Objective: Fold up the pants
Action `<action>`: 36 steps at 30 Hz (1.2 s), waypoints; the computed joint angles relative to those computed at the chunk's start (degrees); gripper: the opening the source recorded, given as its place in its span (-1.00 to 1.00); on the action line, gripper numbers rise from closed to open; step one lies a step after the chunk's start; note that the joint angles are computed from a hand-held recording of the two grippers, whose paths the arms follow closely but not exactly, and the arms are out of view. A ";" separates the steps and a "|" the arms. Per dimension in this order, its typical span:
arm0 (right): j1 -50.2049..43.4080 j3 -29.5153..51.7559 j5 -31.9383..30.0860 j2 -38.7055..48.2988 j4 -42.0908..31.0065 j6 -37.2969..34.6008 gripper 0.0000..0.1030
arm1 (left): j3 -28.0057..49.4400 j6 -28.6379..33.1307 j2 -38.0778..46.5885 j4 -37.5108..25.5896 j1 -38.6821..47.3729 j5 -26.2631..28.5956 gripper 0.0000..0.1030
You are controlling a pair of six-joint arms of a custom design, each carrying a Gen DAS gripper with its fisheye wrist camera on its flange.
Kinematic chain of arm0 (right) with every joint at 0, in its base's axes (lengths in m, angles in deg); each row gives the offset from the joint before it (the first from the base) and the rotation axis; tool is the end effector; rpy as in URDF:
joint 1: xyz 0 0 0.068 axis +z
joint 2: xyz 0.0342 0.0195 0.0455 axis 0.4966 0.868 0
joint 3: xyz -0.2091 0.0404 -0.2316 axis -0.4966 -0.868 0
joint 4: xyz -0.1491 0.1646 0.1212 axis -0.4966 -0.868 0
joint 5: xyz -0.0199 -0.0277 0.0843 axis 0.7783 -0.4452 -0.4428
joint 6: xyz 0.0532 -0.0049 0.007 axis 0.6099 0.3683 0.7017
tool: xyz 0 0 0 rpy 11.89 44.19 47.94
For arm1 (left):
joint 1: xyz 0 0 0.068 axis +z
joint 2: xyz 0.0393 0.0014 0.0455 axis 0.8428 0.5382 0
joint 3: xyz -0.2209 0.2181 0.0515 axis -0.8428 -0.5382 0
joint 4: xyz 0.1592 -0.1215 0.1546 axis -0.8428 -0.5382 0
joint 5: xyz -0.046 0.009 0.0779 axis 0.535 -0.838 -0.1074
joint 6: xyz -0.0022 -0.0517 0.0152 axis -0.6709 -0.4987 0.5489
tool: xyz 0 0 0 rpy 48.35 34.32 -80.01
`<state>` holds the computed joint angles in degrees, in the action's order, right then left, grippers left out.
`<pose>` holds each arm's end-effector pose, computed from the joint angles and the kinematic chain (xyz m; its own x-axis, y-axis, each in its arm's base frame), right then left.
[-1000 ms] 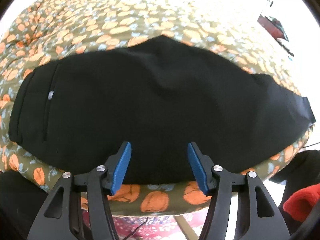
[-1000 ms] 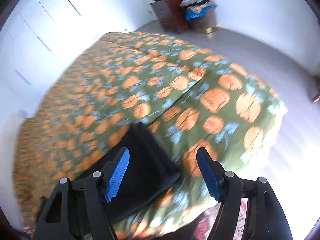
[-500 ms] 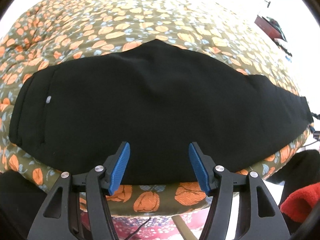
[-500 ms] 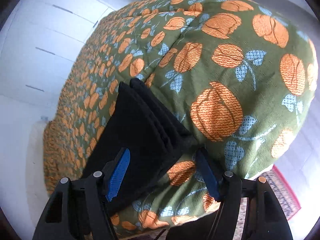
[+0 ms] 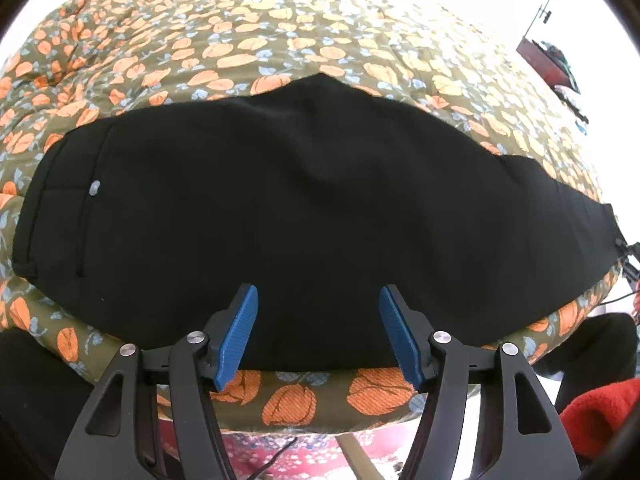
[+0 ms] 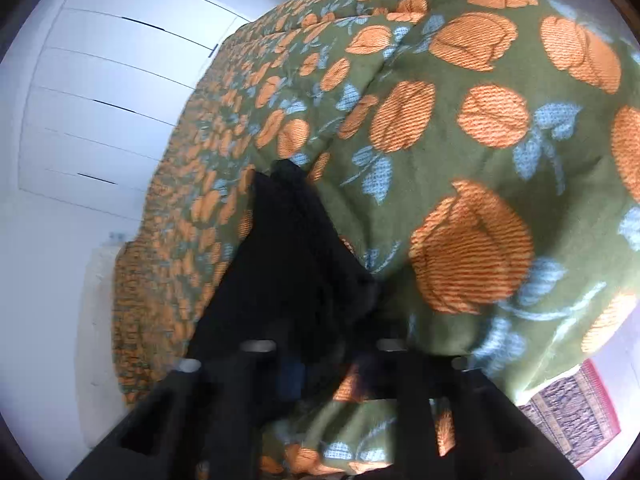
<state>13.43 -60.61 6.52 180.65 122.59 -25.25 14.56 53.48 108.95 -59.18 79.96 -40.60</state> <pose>0.2733 -0.0604 0.0141 -0.6495 0.7383 -0.1819 0.4451 0.5631 0.6963 0.3217 0.1228 0.0822 -0.9109 -0.0484 -0.4099 0.0077 0.9909 -0.1341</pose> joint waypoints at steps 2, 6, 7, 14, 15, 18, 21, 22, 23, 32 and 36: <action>2.79 -1.51 2.22 -2.21 2.75 2.17 -0.80 | -0.29 -0.03 -1.24 -0.39 0.63 2.35 0.28; 7.20 -6.25 1.97 -9.29 8.11 6.53 -0.81 | -0.38 -0.34 -2.00 -0.90 0.75 6.30 0.32; 9.74 -6.71 3.08 -11.80 7.85 7.19 -0.80 | -0.08 -0.42 -1.72 -1.37 0.58 7.32 0.32; 39.14 3.30 17.96 -18.93 -1.95 14.52 -0.80 | 1.77 -1.50 -0.07 -4.64 0.98 13.39 0.32; 43.87 6.96 20.23 -17.47 -3.79 14.73 -0.80 | 1.56 -1.50 -0.24 -4.52 1.11 13.78 0.32; 55.69 21.45 27.34 -10.59 -12.82 12.76 -0.80 | 1.39 -0.80 -1.07 -5.03 2.46 15.73 0.32; 63.30 37.23 31.95 -1.46 -24.00 8.69 -0.80 | 1.96 -0.93 -1.02 -6.14 4.51 18.39 0.33; 64.93 42.23 33.20 1.21 -28.21 6.68 -0.80 | 2.33 -1.15 -0.76 -6.71 5.24 19.21 0.33; 66.97 48.27 34.90 4.86 -32.77 3.63 -0.80 | 2.45 -1.25 -0.51 -6.96 5.76 19.73 0.33; 72.04 49.67 34.46 5.42 -39.30 -8.23 0.32 | 3.83 2.06 -1.41 -12.11 4.18 28.19 0.33; 73.56 33.56 43.57 -6.23 -27.94 -11.02 0.57 | 5.18 5.80 -2.21 -14.95 -1.74 31.01 0.09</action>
